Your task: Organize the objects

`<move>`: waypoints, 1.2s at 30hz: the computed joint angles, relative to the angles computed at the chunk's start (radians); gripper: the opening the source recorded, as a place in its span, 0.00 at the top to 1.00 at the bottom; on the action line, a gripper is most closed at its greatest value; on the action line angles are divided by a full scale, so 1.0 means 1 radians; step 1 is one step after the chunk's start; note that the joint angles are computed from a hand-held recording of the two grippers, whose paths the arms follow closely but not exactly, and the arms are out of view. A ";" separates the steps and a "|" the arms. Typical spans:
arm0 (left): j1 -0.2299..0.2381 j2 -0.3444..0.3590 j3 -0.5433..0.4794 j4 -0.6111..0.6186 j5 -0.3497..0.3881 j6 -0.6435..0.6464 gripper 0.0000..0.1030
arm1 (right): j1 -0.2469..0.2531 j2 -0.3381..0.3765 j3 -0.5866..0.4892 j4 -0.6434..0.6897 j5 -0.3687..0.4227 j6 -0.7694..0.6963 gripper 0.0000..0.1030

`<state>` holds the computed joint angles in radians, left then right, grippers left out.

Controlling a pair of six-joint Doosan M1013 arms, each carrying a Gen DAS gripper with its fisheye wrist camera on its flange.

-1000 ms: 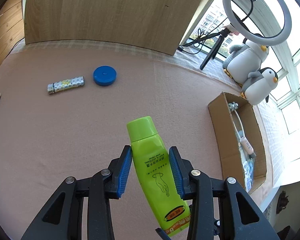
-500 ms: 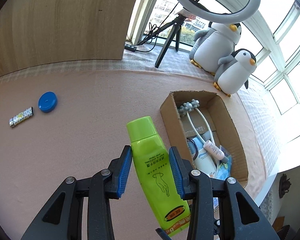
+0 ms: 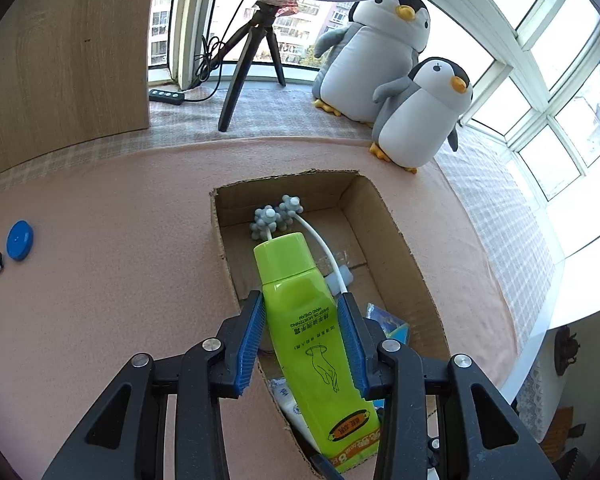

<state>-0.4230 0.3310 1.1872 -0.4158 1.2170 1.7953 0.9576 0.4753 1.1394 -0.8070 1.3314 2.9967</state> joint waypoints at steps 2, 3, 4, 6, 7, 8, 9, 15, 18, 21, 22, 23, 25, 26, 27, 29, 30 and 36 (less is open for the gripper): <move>-0.009 0.002 -0.001 0.000 0.002 0.001 0.60 | -0.002 -0.010 0.018 0.001 0.002 0.014 0.62; -0.012 0.003 0.000 -0.001 0.003 0.003 0.60 | -0.002 -0.014 0.024 0.002 0.003 0.021 0.62; -0.016 0.003 0.000 -0.001 0.003 0.004 0.61 | -0.002 -0.018 0.031 0.002 0.005 0.028 0.62; -0.021 0.004 0.001 0.000 0.003 0.004 0.61 | 0.000 -0.024 0.040 0.002 0.009 0.040 0.62; -0.022 0.004 0.001 -0.001 0.003 0.005 0.61 | -0.001 -0.025 0.043 0.002 0.010 0.043 0.62; -0.023 0.004 0.000 -0.002 0.002 0.006 0.61 | -0.001 -0.027 0.045 0.002 0.011 0.046 0.62; -0.024 0.004 0.000 -0.004 0.002 0.006 0.61 | -0.001 -0.027 0.045 0.001 0.014 0.049 0.62; -0.035 -0.025 0.024 0.057 -0.094 0.000 0.29 | 0.001 -0.003 0.010 -0.002 0.093 0.001 0.61; -0.023 -0.028 0.024 0.056 -0.102 0.014 0.28 | 0.006 0.002 0.003 -0.014 0.109 0.000 0.57; -0.004 -0.025 0.020 0.045 -0.091 0.015 0.28 | 0.007 0.003 -0.003 -0.011 0.106 0.015 0.57; 0.002 -0.025 0.022 0.044 -0.089 0.016 0.28 | 0.007 0.005 -0.006 -0.010 0.105 0.018 0.57; 0.010 -0.026 0.024 0.040 -0.088 0.019 0.28 | 0.007 0.008 -0.010 -0.010 0.104 0.021 0.57; 0.029 -0.030 0.031 0.034 -0.086 0.025 0.28 | 0.008 0.014 -0.022 -0.011 0.102 0.024 0.57; 0.039 -0.031 0.034 0.029 -0.085 0.027 0.28 | 0.008 0.019 -0.031 -0.013 0.104 0.020 0.57; 0.049 -0.033 0.038 0.025 -0.085 0.028 0.28 | 0.009 0.026 -0.042 -0.015 0.108 0.015 0.57; 0.070 -0.037 0.046 0.021 -0.088 0.024 0.28 | 0.009 0.039 -0.063 -0.017 0.108 0.004 0.57; 0.081 -0.039 0.050 0.017 -0.090 0.023 0.28 | 0.009 0.047 -0.077 -0.013 0.107 -0.006 0.57; 0.156 -0.054 0.077 0.006 -0.101 0.023 0.28 | 0.005 0.099 -0.161 -0.002 0.084 -0.082 0.57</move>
